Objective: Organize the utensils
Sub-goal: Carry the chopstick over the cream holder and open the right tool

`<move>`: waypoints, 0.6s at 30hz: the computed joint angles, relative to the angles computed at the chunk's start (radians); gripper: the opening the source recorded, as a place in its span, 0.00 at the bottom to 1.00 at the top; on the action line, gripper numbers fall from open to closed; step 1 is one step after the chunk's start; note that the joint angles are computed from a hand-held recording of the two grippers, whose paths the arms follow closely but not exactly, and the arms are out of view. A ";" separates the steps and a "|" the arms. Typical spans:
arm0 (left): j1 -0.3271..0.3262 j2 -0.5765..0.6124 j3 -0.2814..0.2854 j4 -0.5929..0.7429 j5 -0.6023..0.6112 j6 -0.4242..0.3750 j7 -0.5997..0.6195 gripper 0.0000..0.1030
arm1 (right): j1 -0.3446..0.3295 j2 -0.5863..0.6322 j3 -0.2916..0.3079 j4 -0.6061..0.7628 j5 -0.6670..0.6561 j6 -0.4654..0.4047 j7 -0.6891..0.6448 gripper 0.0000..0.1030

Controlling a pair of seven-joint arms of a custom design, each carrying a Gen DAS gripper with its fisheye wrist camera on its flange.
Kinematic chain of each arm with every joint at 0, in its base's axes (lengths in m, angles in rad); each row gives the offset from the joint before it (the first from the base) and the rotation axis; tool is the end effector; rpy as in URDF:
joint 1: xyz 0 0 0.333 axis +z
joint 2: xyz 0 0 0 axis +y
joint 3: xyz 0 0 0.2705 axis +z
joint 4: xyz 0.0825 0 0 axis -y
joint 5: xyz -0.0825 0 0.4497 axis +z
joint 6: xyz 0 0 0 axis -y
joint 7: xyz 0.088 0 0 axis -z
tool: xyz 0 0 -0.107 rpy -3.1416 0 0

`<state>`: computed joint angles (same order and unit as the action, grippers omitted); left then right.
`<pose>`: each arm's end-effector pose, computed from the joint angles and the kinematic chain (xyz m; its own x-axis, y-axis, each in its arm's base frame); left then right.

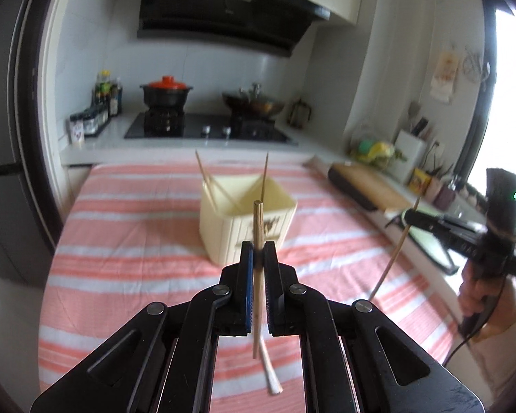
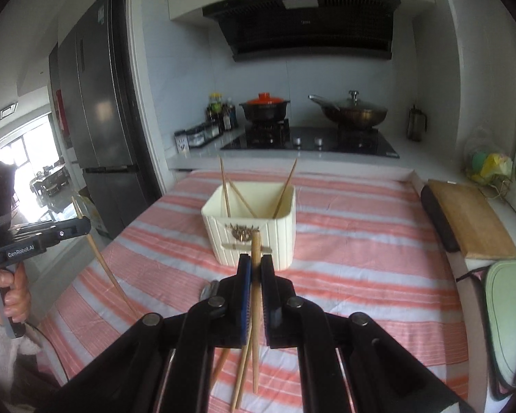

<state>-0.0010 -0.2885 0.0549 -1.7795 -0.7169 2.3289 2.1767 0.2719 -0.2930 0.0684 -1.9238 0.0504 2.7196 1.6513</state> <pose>0.5815 0.0250 0.7318 -0.3860 -0.8946 0.2250 -0.5331 0.0173 -0.8458 0.5555 0.2006 0.6991 0.2910 -0.9513 -0.1017 -0.4723 -0.0504 -0.8800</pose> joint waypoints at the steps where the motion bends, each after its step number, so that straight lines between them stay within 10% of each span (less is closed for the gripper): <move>1: 0.000 0.010 0.004 0.021 -0.006 -0.007 -0.002 0.04 | -0.003 0.010 0.003 0.015 -0.004 0.008 0.008 0.06; 11: 0.061 0.368 -0.073 0.535 -0.068 0.053 -0.134 0.04 | -0.019 0.299 0.007 0.440 -0.099 0.042 0.099 0.06; 18: 0.039 0.693 -0.140 0.896 0.175 0.167 -0.304 0.04 | 0.045 0.602 -0.078 0.803 -0.306 0.137 0.305 0.06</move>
